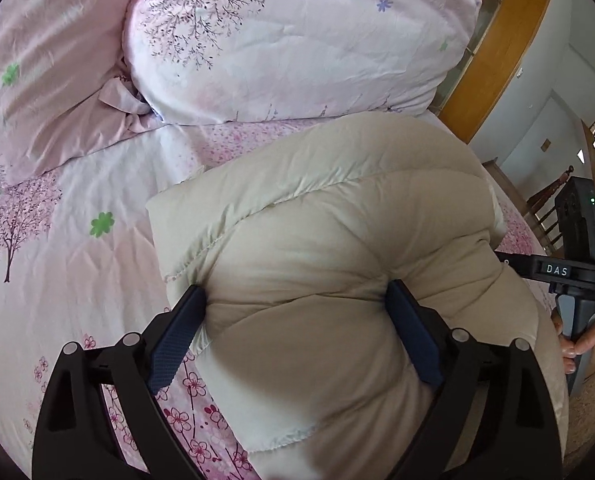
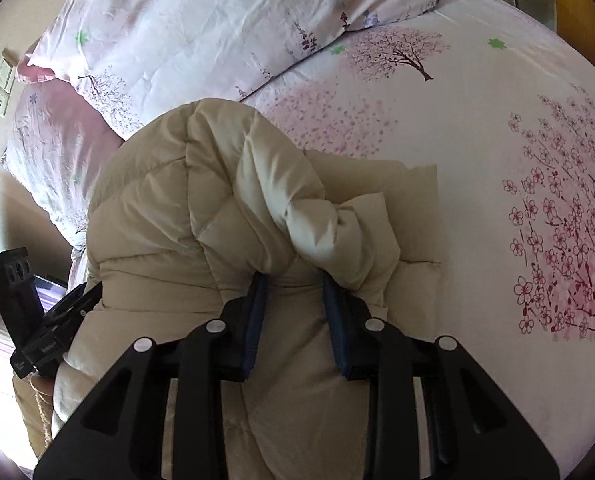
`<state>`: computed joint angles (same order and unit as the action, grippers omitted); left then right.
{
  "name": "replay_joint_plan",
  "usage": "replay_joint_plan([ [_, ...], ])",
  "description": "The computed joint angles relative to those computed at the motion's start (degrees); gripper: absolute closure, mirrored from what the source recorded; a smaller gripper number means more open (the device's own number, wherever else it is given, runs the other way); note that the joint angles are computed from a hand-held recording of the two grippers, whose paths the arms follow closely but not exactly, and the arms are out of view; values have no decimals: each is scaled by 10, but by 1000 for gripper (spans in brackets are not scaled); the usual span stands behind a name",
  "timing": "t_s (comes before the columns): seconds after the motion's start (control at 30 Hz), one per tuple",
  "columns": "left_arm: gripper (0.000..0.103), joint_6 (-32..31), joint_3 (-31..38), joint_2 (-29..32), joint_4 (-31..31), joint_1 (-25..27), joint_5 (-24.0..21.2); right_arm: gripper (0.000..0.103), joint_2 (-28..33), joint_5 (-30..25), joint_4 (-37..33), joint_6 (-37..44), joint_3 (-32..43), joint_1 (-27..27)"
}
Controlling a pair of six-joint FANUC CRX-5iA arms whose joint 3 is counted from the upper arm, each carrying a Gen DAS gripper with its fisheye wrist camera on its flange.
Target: Fold large clothes
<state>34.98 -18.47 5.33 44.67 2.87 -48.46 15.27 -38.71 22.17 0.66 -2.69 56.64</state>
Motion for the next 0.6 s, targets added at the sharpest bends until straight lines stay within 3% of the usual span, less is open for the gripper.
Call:
replay_joint_plan([
  [0.07, 14, -15, -19, -13, 37, 8, -3, 63, -16, 6, 4, -9, -11, 3],
  [0.13, 15, -43, -42, -25, 95, 32, -42, 17, -51, 46, 47, -53, -56, 13],
  [0.17, 15, -53, -51, -27, 122, 46, -68, 11, -66, 59, 79, -83, -77, 19],
  [0.23, 15, -59, -59, -23, 158, 77, -123, 6, -94, 74, 123, -119, -113, 29],
  [0.3, 15, -49, -56, -10, 166, 103, -170, 2, -115, 102, 117, -128, -139, 30],
  [0.47, 15, -14, -51, 11, 146, 129, -219, 2, -133, 157, -38, -79, -162, 15],
  [0.6, 15, -8, -46, 30, 143, 127, -255, 2, -127, 205, -169, 14, -158, -2],
])
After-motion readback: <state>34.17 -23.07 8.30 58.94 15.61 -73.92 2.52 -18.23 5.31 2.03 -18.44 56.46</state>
